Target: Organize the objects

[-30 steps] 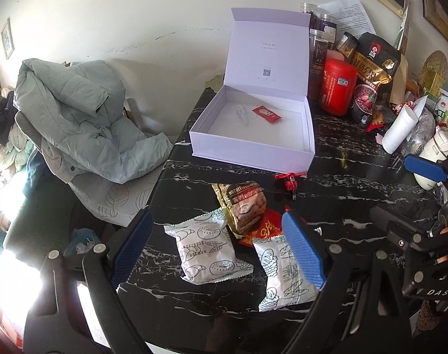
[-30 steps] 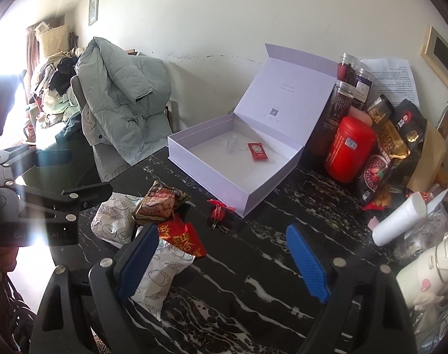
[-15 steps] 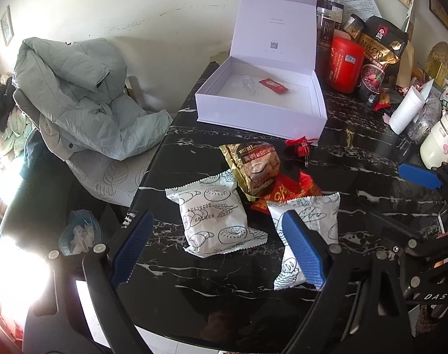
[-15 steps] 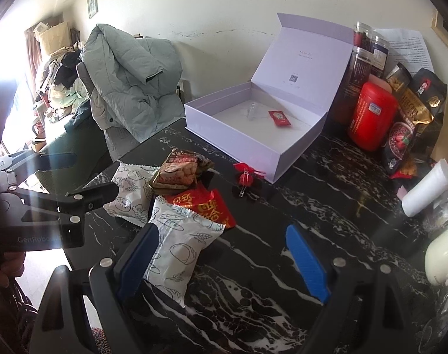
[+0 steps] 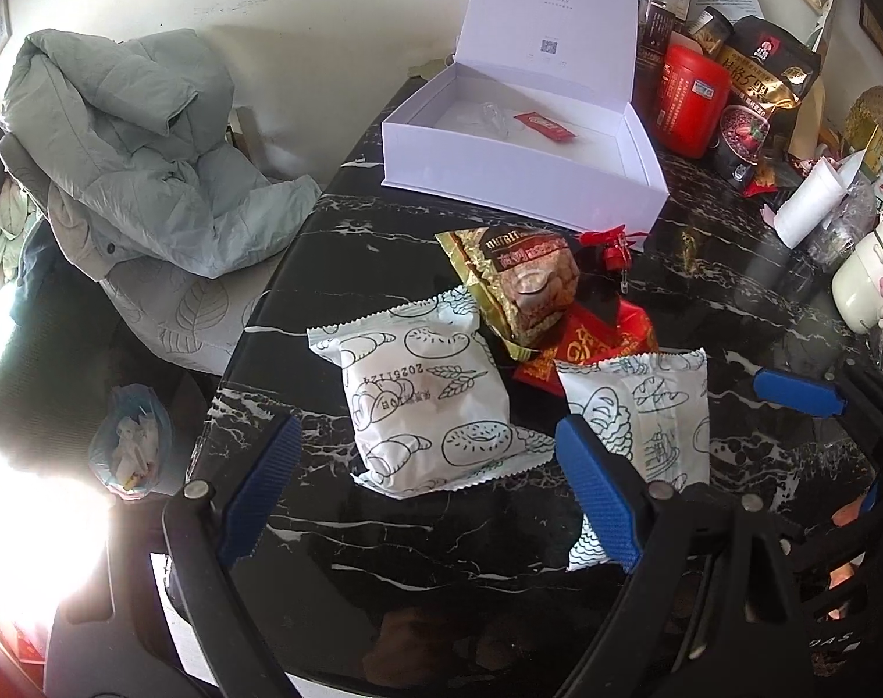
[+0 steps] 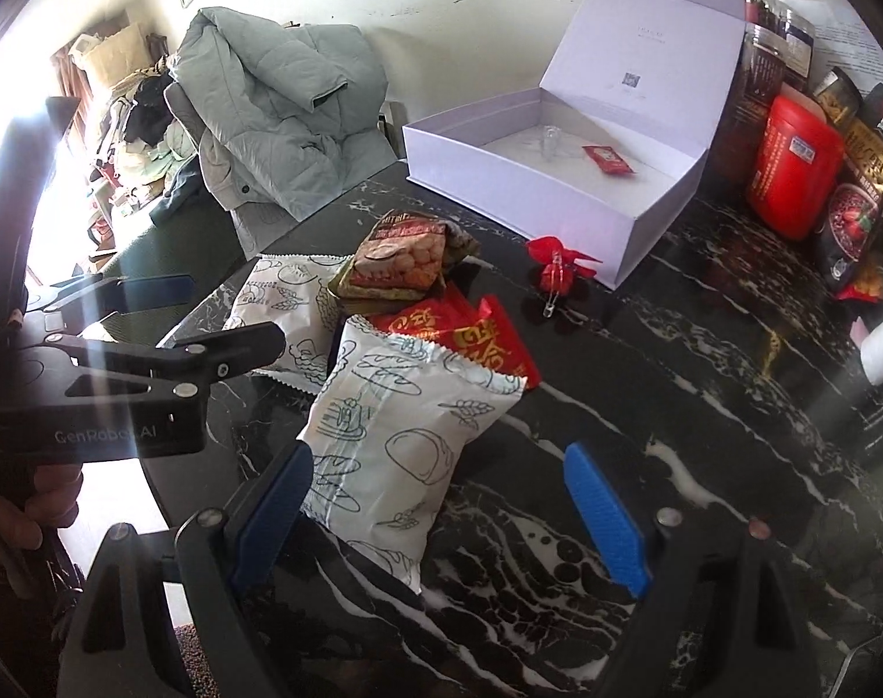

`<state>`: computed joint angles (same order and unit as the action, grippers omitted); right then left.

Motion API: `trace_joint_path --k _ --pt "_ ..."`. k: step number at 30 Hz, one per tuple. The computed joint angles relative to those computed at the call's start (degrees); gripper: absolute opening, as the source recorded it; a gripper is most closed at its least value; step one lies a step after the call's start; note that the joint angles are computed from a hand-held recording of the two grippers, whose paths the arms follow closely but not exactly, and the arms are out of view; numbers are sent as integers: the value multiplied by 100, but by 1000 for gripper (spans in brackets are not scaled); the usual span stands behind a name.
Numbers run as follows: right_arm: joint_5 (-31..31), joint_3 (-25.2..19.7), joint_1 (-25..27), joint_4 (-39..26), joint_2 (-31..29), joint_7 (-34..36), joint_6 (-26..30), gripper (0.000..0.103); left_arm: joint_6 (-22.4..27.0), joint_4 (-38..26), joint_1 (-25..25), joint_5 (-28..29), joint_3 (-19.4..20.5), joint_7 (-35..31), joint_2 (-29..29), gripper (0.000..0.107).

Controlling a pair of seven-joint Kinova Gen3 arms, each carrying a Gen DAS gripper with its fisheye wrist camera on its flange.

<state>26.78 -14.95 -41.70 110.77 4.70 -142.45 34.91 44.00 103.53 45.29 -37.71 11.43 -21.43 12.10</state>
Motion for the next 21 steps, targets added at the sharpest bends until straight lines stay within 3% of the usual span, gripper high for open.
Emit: trace_joint_path --k 4,21 --pt "-343 18 68 -97 138 331 -72 97 -80 -6 -27 -63 -31 -62 58 89" --pt "-966 261 99 -252 471 958 -294 97 -436 -185 -224 461 -334 -725 452 89"
